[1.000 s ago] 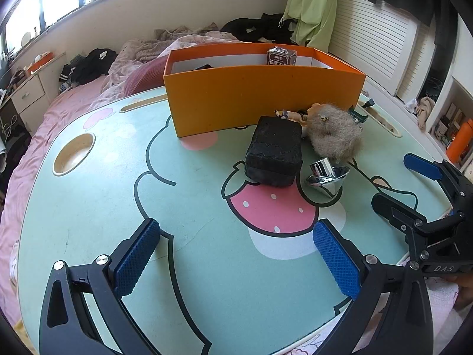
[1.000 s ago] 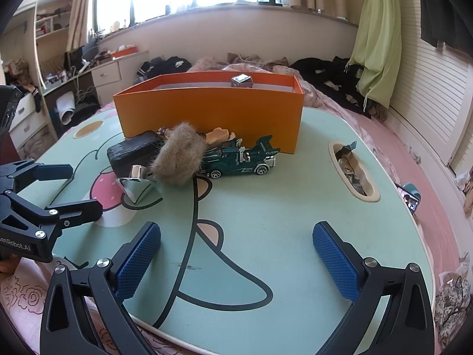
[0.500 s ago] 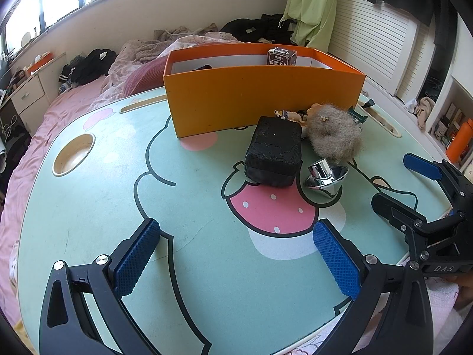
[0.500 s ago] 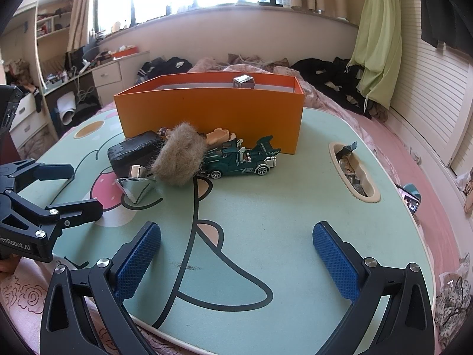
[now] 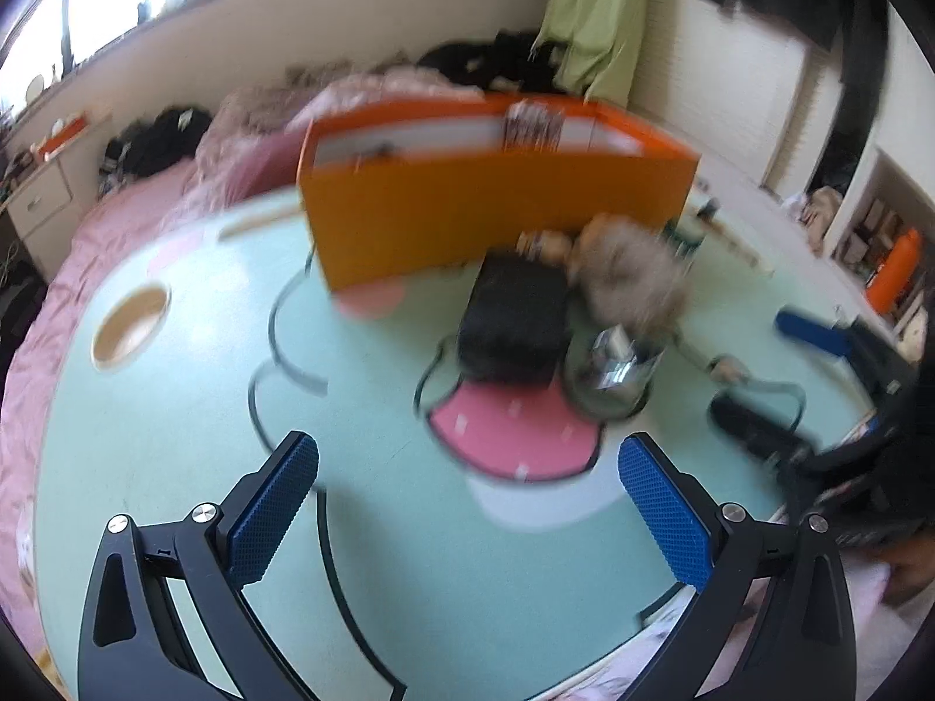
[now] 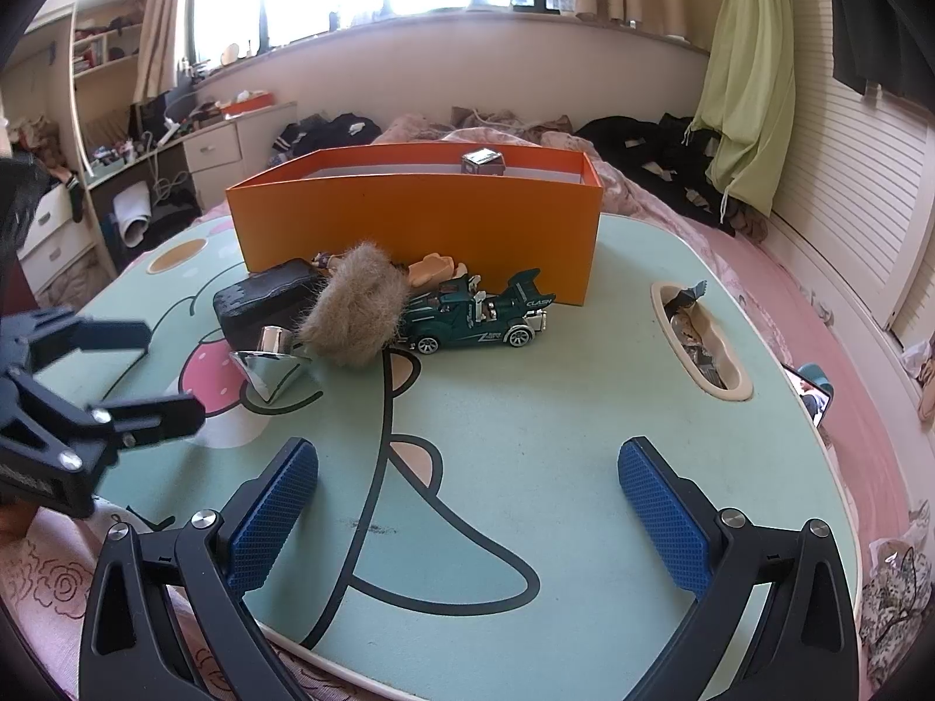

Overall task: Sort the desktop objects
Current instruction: 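Grasp the black rectangular pouch with the left gripper, then grasp the green toy car with the right gripper while the left gripper holds the pouch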

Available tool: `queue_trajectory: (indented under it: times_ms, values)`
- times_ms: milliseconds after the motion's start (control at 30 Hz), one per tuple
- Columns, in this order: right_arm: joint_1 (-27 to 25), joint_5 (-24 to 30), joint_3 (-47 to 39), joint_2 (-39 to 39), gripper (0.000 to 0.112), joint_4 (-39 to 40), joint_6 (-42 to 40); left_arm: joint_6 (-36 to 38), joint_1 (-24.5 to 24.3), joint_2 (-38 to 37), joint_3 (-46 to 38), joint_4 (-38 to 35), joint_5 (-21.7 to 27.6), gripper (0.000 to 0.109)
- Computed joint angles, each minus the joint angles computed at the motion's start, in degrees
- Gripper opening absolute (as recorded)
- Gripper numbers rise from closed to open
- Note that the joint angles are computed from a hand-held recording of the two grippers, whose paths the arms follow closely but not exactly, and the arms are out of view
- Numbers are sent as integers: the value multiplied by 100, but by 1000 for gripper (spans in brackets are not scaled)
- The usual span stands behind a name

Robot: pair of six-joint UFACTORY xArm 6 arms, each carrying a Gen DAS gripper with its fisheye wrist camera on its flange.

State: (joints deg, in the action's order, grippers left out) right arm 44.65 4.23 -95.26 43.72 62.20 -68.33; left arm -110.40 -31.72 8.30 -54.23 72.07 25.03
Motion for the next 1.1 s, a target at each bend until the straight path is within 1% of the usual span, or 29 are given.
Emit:
queue_trajectory:
  times_ms: [33, 100, 133, 167, 200, 233, 300, 333, 367, 400, 433, 467, 567, 700, 733, 833, 933, 967, 1033, 1067, 1100]
  values:
    - [0, 0, 0, 0, 103, 0, 0, -92, 1, -47, -43, 160, 40, 103]
    - [-1, -7, -2, 3, 103, 0, 0, -144, 105, -75, -206, 503, -74, 103]
    - [-2, -5, -2, 3, 103, 7, -7, -44, 140, -28, -311, 504, -69, 98]
    - [-1, -7, -2, 4, 103, -2, 3, 193, 168, 51, -437, 332, -7, 87]
    - [-1, -7, -2, 4, 103, -2, 3, 629, 236, 196, -608, -55, 2, 82]
    - [1, -8, 1, 2, 103, 21, -18, 871, 315, 317, -715, -281, -116, 77]
    - [3, -8, 2, 1, 103, 27, -21, 1091, 503, 558, -862, -554, -526, 73]
    - [4, -12, 1, 3, 103, 20, -13, 1246, 567, 672, -917, -757, -684, 67]
    - [5, -15, 3, 2, 103, 24, -14, 1402, 597, 767, -940, -976, -778, 56]
    - [3, -16, -1, 5, 103, 3, 4, 1550, 628, 901, -968, -1234, -860, 49]
    - [0, -13, 3, 8, 103, -53, 56, 1556, 608, 924, -995, -1252, -782, 43]
    - [14, -26, -3, 5, 103, -8, 6, 1530, 582, 913, -988, -1230, -719, 41]
    - [30, -24, -7, 7, 103, -64, 81, 1280, 579, 872, -912, -1065, -756, 41]
    - [44, -66, 5, 7, 103, -146, 201, -21, 448, 498, -612, 213, -562, 41]
    - [53, -74, 10, 2, 103, -146, 205, -197, 405, 394, -506, 358, -510, 41]
    - [48, -68, -4, 11, 103, -207, 266, -664, 201, 91, -143, 679, -242, 41]
    - [32, -13, -26, 10, 103, -194, 245, -912, -10, -97, 148, 719, 55, 41]
    - [10, 5, -42, 18, 103, -452, 532, -886, -50, -129, 210, 648, 116, 41]
    - [-103, 76, -100, 38, 103, -1135, 1495, -759, -38, -93, 261, 506, 50, 40]
    - [-184, 258, -218, 50, 103, -1181, 1783, -819, -35, -94, 285, 556, 32, 40]
    - [-267, 449, -399, 92, 103, -1064, 1876, -867, -22, -93, 285, 593, 23, 40]
